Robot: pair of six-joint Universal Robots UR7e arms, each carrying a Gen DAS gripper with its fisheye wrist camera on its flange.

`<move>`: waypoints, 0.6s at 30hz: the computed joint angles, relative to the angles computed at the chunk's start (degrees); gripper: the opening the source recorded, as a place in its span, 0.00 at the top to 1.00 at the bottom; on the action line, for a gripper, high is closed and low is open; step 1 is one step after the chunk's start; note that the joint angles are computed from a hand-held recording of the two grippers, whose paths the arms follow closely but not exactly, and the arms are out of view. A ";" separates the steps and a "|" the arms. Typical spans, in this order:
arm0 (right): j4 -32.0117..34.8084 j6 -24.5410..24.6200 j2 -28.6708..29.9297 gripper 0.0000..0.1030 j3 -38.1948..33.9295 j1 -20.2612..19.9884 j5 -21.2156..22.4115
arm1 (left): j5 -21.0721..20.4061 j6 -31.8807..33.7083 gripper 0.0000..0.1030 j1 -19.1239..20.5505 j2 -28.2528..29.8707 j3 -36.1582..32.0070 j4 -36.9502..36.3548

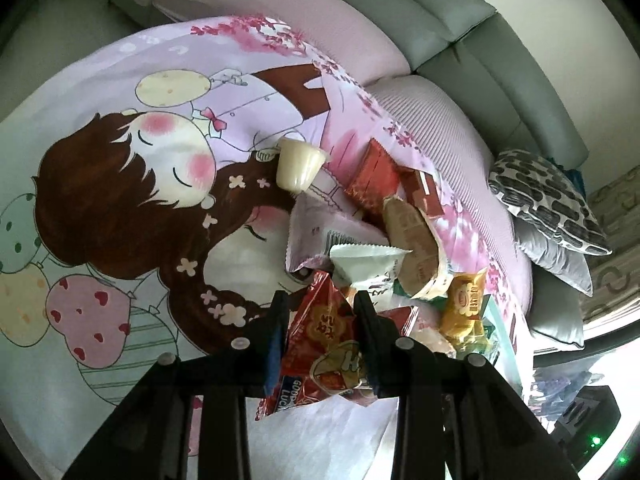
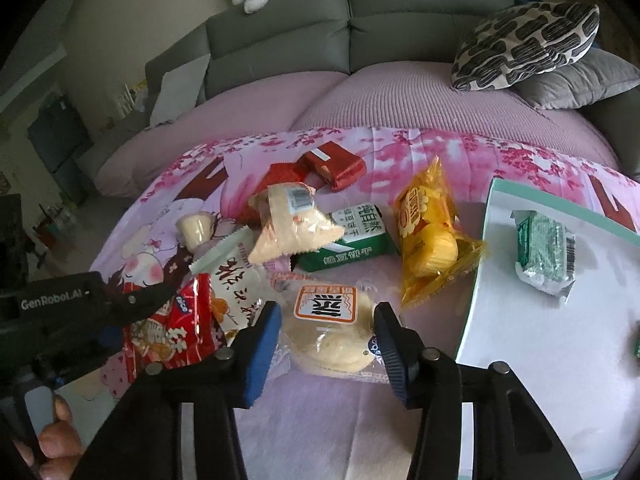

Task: Organize snacks
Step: 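Grasp the red snack bag with the left gripper while the right gripper approaches the bread bun, then hold the red snack bag in the left gripper while the right gripper grasps the wrapped bread bun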

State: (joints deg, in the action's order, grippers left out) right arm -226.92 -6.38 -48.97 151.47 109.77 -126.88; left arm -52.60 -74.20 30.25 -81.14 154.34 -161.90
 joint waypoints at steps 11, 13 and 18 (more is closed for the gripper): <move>0.81 1.37 -3.90 0.56 2.01 0.21 2.24 | 1.86 -0.71 0.67 -1.58 -2.61 0.52 1.12; 1.27 1.81 -4.64 0.56 2.34 0.34 2.34 | 1.98 -0.65 0.67 -1.76 -2.54 0.49 1.11; 2.08 2.05 -5.30 0.64 2.66 0.13 2.62 | 2.11 -0.96 0.67 -1.98 -2.71 0.51 1.53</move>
